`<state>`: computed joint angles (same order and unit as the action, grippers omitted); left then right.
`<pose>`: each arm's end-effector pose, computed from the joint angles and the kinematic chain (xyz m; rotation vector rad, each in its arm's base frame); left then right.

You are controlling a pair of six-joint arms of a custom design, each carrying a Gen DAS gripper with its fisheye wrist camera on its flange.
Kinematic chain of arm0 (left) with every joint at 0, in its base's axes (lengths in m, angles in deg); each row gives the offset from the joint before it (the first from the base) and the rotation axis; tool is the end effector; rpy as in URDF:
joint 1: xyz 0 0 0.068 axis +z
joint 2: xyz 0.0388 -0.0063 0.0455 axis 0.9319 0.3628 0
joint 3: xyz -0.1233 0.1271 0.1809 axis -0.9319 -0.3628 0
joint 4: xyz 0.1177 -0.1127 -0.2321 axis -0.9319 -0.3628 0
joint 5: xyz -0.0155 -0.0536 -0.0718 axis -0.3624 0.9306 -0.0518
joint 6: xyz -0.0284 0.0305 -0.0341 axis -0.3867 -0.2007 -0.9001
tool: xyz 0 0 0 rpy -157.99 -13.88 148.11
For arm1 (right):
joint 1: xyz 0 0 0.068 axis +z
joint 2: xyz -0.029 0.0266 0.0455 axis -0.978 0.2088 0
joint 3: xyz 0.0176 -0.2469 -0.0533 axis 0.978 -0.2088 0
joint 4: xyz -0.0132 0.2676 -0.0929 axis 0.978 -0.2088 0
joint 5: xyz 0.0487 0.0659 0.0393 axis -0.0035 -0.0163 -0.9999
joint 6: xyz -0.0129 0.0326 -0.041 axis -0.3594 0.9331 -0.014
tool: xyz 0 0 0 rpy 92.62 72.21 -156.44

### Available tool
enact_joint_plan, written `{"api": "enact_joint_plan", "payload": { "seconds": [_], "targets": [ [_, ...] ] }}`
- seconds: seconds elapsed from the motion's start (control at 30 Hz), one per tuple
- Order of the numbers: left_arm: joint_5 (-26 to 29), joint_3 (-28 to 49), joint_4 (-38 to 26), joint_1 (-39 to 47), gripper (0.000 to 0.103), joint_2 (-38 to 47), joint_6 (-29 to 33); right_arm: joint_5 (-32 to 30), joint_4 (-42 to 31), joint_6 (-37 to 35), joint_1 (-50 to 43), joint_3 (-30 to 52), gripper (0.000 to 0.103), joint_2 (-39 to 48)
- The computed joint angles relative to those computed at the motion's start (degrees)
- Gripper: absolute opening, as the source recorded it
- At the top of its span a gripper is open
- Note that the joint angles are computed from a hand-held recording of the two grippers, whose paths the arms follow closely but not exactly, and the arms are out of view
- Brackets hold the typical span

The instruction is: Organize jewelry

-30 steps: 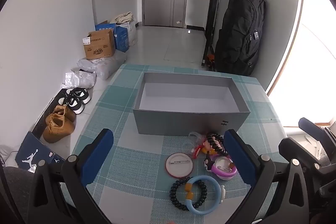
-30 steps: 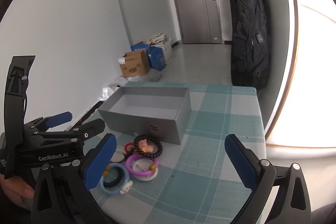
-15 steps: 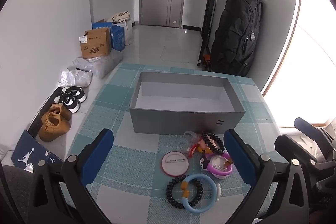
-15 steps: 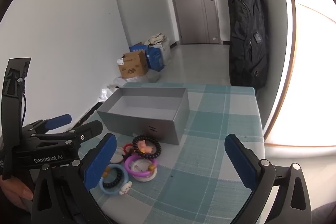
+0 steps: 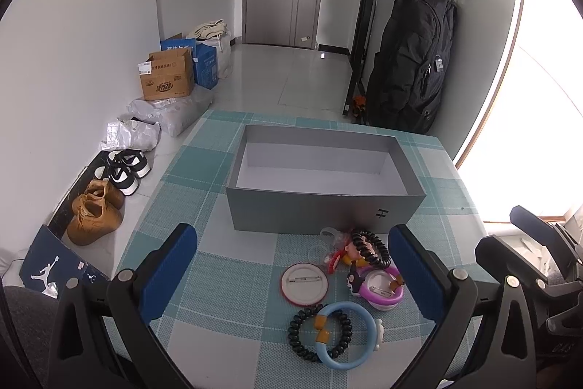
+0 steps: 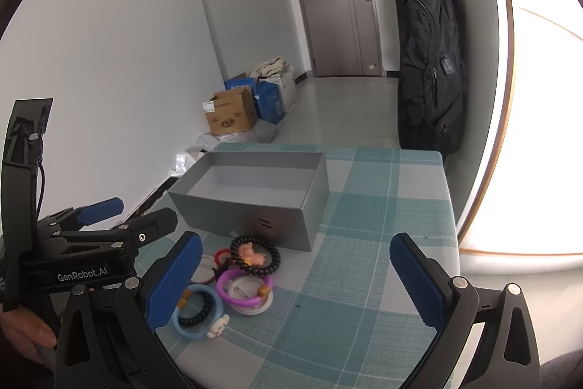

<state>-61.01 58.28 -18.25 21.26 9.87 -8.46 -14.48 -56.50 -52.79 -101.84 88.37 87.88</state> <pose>0.1627 -0.1469 0.1899 -0.2437 2.3102 -0.0196 0.2585 -0.0857 0.1763 -0.5097 2.1605 0.5195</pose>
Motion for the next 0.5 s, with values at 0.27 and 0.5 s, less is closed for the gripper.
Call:
{"api": "enact_joint_plan", "payload": {
  "seconds": [0.27, 0.5],
  "targets": [
    [0.61, -0.5, 0.18, 0.47, 0.102, -0.94, 0.6, 0.25, 0.31, 0.33, 0.06, -0.13, 0.103, 0.0],
    [1.27, -0.68, 1.19, 1.12, 0.102, -0.75, 1.53, 0.24, 0.26, 0.29, 0.05, -0.13, 0.103, -0.02]
  ]
}}
